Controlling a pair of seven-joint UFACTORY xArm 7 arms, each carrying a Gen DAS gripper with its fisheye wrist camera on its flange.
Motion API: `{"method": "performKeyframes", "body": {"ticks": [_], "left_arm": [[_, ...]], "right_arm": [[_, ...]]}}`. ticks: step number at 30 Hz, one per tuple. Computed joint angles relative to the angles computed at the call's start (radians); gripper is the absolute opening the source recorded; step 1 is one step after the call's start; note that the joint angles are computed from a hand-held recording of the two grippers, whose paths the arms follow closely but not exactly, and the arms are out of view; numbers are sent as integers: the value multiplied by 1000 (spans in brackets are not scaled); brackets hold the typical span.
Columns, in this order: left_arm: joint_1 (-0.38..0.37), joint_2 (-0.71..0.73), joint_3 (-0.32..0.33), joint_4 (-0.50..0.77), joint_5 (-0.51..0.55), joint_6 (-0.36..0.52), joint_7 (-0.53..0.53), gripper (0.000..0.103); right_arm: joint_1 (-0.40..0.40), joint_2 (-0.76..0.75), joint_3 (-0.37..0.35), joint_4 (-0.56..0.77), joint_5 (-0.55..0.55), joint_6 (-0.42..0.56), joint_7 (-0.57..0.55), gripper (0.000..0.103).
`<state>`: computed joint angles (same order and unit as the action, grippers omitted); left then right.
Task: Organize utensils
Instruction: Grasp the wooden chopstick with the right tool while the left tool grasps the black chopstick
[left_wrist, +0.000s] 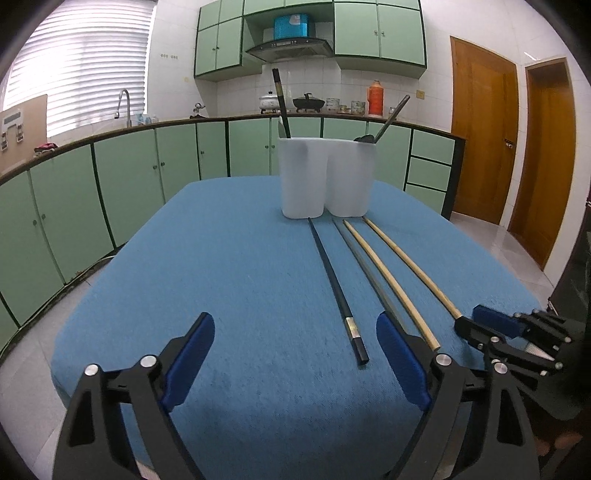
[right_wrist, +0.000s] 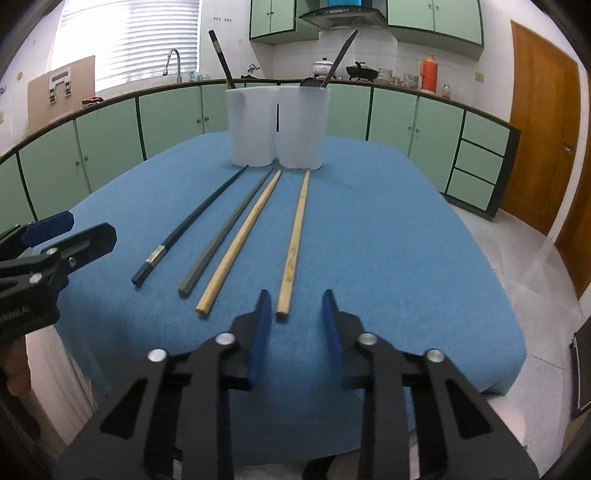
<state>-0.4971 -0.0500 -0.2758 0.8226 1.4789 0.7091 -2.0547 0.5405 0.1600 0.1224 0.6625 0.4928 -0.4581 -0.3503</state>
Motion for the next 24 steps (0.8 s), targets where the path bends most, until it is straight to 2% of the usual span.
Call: {"method": "performKeyframes", "body": {"ticks": [3, 5, 6, 8, 11, 13, 17, 22, 24], "left_arm": [[-2, 5, -1, 0, 1, 1, -5, 87], [-2, 9, 1, 3, -2, -1, -2, 86], [-2, 10, 2, 2, -2, -4, -4, 85], [-4, 11, 2, 1, -2, -4, -8, 83], [-6, 14, 2, 1, -4, -10, -12, 82], [-6, 17, 4, 2, -1, -19, -15, 80], [-4, 36, 11, 12, -4, -48, -7, 67], [-14, 77, 18, 41, -5, -73, -6, 66], [-21, 89, 21, 51, -14, -67, 0, 59]], "right_arm": [[-10, 10, 8, 2, -23, -20, 22, 19], [-18, 17, 12, -2, -49, -33, 46, 9], [-2, 23, 6, 1, -25, -46, 26, 7], [18, 28, -2, 3, 12, -62, -4, 7], [10, 26, 5, -6, 19, -78, 14, 6], [-11, 16, 12, -19, -6, -79, 48, 6], [-29, 0, 17, -47, -26, -87, 79, 6], [-57, -12, 25, -70, -73, -96, 122, 6], [-71, -15, 29, -79, -106, -102, 148, 6]]}}
